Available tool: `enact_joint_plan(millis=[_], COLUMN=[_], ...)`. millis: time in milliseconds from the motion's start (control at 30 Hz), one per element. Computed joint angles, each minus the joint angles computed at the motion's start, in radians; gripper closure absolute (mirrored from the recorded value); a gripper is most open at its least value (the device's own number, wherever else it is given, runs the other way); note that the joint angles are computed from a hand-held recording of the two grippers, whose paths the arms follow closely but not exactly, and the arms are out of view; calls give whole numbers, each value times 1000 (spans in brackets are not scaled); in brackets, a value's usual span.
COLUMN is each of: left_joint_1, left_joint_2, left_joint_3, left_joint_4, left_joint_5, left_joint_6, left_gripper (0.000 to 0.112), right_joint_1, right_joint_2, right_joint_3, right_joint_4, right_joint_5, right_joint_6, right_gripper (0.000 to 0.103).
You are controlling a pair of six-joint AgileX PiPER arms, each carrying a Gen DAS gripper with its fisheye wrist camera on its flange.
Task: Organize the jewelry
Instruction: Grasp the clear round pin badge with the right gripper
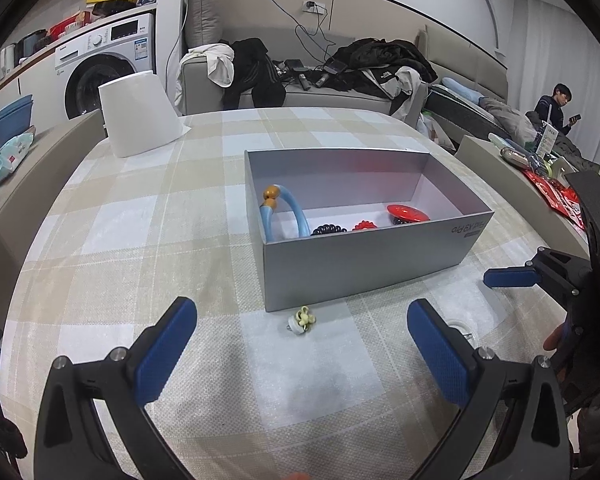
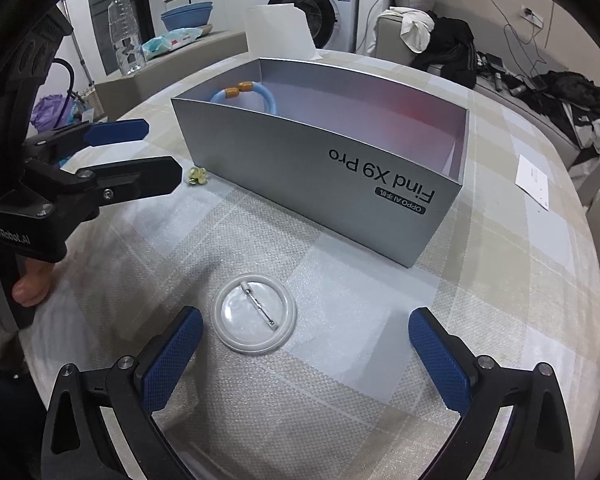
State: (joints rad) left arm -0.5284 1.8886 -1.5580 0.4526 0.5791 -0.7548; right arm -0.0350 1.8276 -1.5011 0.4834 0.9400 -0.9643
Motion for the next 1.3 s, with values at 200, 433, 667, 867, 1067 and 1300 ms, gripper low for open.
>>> enact_joint_plan(millis=[200, 433, 667, 867, 1067, 1300], left_joint_1=[1, 6, 3, 6, 5, 8], left_joint_2=[2, -3, -4, -3, -4, 5], left_joint_3=[-2, 5, 7, 1, 1, -13], left_joint_4=[-3, -17, -11, -21, -19, -19], left_joint_5=[-2, -8, -7, -2, -2, 23], left_joint_6=[12, 4, -2, 4, 1, -2], left_gripper=[10, 10, 10, 10, 10, 10], right_joint_1=[0, 4, -10, -12, -15, -38], right_joint_2=[8, -11, -9, -22, -35, -35], right_joint_3=[-13, 11, 5, 23, 43, 38], right_joint_4=[-27, -21, 34, 64, 96, 151], right_joint_5=[-28, -55, -13, -7, -6, 27], right_joint_6=[51, 28, -32, -78, -135, -169], right_gripper=[0, 7, 25, 43, 62, 62])
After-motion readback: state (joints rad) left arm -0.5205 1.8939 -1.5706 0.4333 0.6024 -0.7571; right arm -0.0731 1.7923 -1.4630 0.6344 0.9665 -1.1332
